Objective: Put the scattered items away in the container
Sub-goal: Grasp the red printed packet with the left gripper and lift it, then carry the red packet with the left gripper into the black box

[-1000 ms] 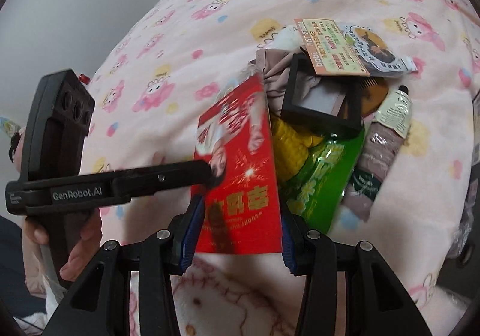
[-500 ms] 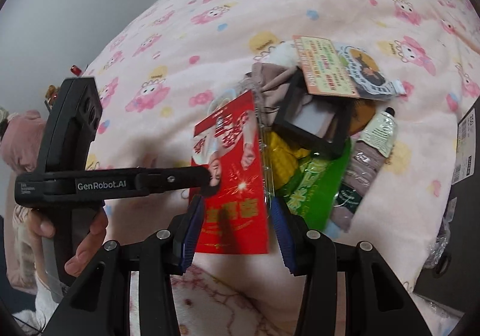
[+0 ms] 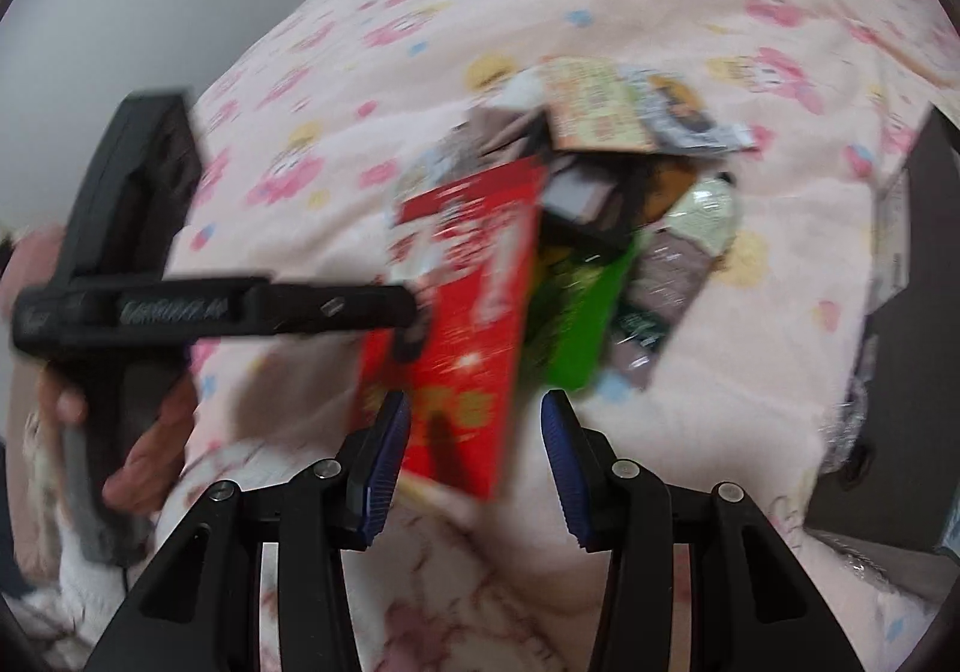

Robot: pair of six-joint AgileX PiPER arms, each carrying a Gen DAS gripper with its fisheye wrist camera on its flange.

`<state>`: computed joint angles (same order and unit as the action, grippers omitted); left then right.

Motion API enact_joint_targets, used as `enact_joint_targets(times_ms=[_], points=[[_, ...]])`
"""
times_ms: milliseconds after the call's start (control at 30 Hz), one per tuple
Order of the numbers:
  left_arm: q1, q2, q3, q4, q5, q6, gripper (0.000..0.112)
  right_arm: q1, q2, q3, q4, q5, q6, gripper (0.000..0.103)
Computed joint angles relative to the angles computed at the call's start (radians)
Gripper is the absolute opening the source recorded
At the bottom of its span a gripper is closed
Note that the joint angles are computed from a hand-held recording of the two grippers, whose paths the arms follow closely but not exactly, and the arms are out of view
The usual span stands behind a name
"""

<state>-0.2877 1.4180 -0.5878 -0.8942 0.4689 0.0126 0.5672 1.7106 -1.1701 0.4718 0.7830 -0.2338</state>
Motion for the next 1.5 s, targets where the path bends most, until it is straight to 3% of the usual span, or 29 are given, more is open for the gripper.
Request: enact_joint_targets(times_ms=[200,333,533,867,1000,1200,1400,1500], points=[[0.008,0.03,-0.02,-0.005,0.015,0.024,0.05,0.005,0.087,-0.072,0.06,0.021,-0.059,0.041],[-0.061,-0.002,-0.044,0.115,-0.002,-0.115,0.05,0.019,0.052,-0.05,0.062,-0.001,-0.074,0.039],[-0.163,-0.052,-0.088,0.221,-0.002,-0.26,0.05,-0.031,-0.074,0.042,0.09,-0.003,-0.096,0.037],[-0.484,-0.048,-0.315,0.655,0.016,-0.803,0.05,-0.2,-0.416,0.198,0.035,0.081,-0.103,0.037],[-0.588,0.051,-0.515,0.8,0.098,-0.941,0.05,-0.379,-0.522,0.216,0.103,0.185,-0.222,0.037],[-0.681,0.316,-0.917,0.846,0.241,-0.932,0.05,-0.796,-0.569,0.214,0.249,0.389,-0.491,0.037],[-0.665,0.713,-1.475,0.704,0.392,-0.788,0.05,-1.045,-0.435,0.128,0.235,0.404,-0.646,0.037],[-0.654,0.911,-1.774,0.67,0.495,-0.78,0.05,-1.092,-0.338,0.081,0.216,0.377,-0.689,0.037]])
